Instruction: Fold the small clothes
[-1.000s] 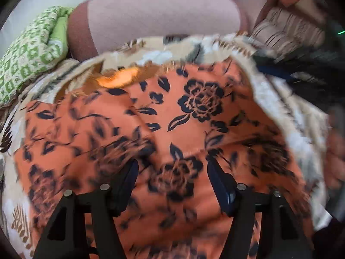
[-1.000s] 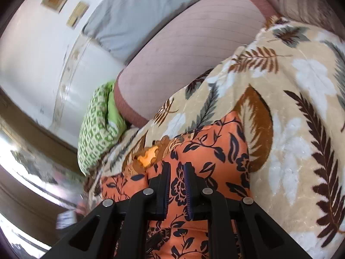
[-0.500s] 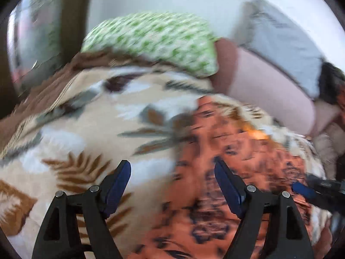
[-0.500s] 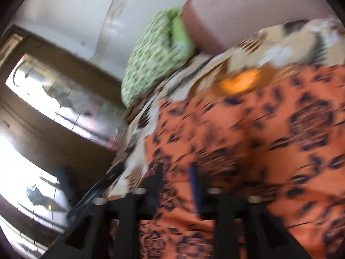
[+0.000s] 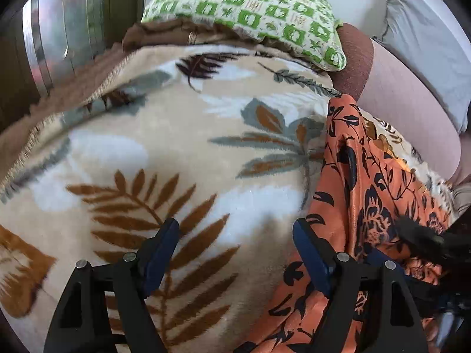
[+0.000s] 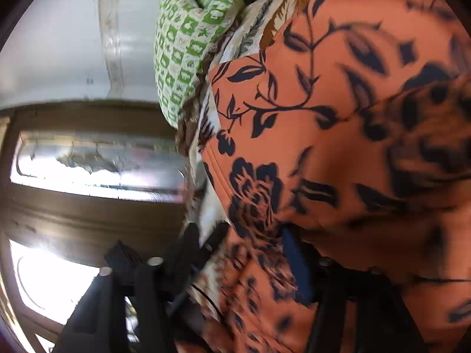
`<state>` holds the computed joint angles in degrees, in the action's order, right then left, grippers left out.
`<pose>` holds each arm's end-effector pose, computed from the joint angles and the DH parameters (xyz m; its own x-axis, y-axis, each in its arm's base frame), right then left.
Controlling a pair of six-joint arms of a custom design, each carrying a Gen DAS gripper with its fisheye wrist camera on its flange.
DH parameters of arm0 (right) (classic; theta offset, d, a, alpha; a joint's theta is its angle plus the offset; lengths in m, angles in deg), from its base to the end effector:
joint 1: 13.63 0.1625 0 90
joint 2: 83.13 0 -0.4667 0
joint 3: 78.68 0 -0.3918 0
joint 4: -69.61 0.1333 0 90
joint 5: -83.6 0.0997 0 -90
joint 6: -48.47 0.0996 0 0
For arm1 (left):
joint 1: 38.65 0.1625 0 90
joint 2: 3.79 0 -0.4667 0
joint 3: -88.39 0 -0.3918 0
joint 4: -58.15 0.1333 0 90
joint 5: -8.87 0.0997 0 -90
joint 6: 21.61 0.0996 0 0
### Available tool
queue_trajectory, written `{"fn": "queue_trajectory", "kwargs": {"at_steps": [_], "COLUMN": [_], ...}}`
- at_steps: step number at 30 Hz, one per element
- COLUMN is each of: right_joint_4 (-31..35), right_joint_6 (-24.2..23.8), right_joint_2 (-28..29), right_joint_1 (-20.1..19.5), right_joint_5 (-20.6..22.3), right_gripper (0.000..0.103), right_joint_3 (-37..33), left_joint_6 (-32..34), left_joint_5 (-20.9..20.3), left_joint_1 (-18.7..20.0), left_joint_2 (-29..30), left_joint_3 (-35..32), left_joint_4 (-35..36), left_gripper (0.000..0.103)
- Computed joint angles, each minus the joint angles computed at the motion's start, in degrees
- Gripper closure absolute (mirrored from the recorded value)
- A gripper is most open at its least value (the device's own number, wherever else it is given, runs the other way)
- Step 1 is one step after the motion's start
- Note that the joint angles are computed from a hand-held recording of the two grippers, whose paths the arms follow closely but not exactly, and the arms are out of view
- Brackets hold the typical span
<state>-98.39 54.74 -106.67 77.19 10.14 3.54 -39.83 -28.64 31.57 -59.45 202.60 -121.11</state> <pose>0.1725 -0.7548 -0.0429 -0.9529 -0.0042 -0.3032 0.0911 0.9497 -0.2995 0.0020 -0.6217 0.2124 -0.7654 -0.4193 -0.4881 0.0544 0.7137 -0.6983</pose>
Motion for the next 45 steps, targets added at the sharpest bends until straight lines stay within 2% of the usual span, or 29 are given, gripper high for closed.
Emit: {"fn": "queue_trajectory", "kwargs": {"at_steps": [2, 5, 8, 10, 12, 14, 16, 18, 19, 20, 21, 22, 23, 27, 31, 33, 34, 35, 36, 38, 40, 43, 45], "right_joint_4": [-1.4, -4.9, -11.2, -16.0, -15.3, -10.1, -5.4, -0.9, 1.8, 4.4, 5.7, 5.6, 5.3, 3.2, 5.9, 4.4, 3.3, 3.6, 4.3, 2.2, -4.6, -11.3, -15.6], "right_joint_6": [3.5, 4.2, 4.1, 4.6, 3.4, -0.4, -5.1, -10.3, -12.1, -13.2, -14.3, -15.9, -17.6, -22.1, -23.2, -24.8, -25.3, -24.3, -22.1, -21.8, -23.7, -21.8, -21.7], "right_joint_2": [1.2, 1.4, -0.4, -1.8, -3.7, -5.4, -5.8, -5.3, -4.8, -3.9, -3.2, -2.4, -1.0, 2.2, 7.8, 10.4, 10.7, 10.6, 9.2, 7.7, 5.4, 0.2, -3.0], "right_joint_1": [0.4, 1.4, 1.7, 1.8, 2.0, 2.8, 5.1, 6.9, 7.7, 8.7, 9.4, 10.0, 11.2, 13.7, 15.6, 16.2, 16.0, 15.6, 14.7, 14.2, 13.9, 12.0, 10.4], "right_joint_5": [-0.9, -4.2, -5.1, -7.1, -8.8, -9.0, -15.2, -18.2, -19.5, -21.1, -22.4, -24.2, -27.7, -36.3, -43.7, -49.5, -49.9, -49.5, -46.8, -44.8, -44.5, -41.7, -41.8], "right_gripper": [0.075, 0.093, 0.095, 0.095, 0.095, 0.091, 0.089, 0.087, 0.082, 0.071, 0.065, 0.044, 0.030, 0.030, 0.030, 0.036, 0.064, 0.078, 0.079, 0.089, 0.091, 0.096, 0.096], "right_joint_3": [-0.8, -0.4, 1.6, 2.5, 2.7, 2.5, 1.5, 0.2, -0.8, -2.5, -3.4, -3.7, -5.1, -7.7, -15.0, -17.4, -17.4, -17.5, -16.3, -14.4, -10.7, -4.9, -1.7], "left_joint_6": [0.2, 1.1, 0.3, -0.4, 0.1, 2.5, 4.4, 2.1, 0.4, -1.4, -2.4, -4.0, -5.8, -7.8, -8.6, -9.0, -9.1, -9.0, -9.1, -8.8, -8.2, -6.1, -3.7], "left_joint_5": [0.0, -0.7, -1.5, -1.6, -2.5, -4.9, -8.0, -11.1, -11.2, -9.2, -6.7, -4.0, -2.2, -2.9, -4.1, -5.8, -6.0, -6.0, -5.9, -5.8, -5.4, -5.7, -6.5], "left_joint_1": [-0.1, -0.1, 0.2, 0.4, 0.4, 0.4, 0.5, 1.1, 1.3, 1.3, 1.2, 1.2, 1.3, 2.2, 3.0, 3.7, 3.8, 3.9, 3.8, 3.6, 3.4, 2.8, 2.2], "left_joint_2": [-0.1, -0.1, -0.4, -0.6, -0.9, -0.9, -1.1, -2.1, -2.5, -3.0, -3.2, -3.7, -4.3, -6.5, -7.1, -7.3, -7.3, -7.3, -7.3, -7.4, -7.3, -6.7, -5.8], "left_joint_3": [0.3, 0.2, 0.3, 0.4, 0.7, 1.0, 0.8, 0.8, 1.0, 1.2, 1.2, 1.2, 1.4, 2.7, 2.7, 2.4, 2.3, 2.3, 2.5, 2.6, 2.6, 2.8, 2.5], "left_joint_4": [-0.8, -1.3, -1.4, -1.0, -1.9, -5.8, -7.5, -6.4, -6.4, -6.4, -5.8, -4.7, -4.0, -5.6, -3.8, -3.2, -3.0, -2.9, -3.0, -3.2, -3.4, -6.0, -7.6], "left_gripper": [0.023, 0.023, 0.023, 0.023, 0.023, 0.023, 0.023, 0.023, 0.023, 0.023, 0.023, 0.023, 0.023, 0.023, 0.023, 0.023, 0.023, 0.023, 0.023, 0.023, 0.023, 0.023, 0.023]}}
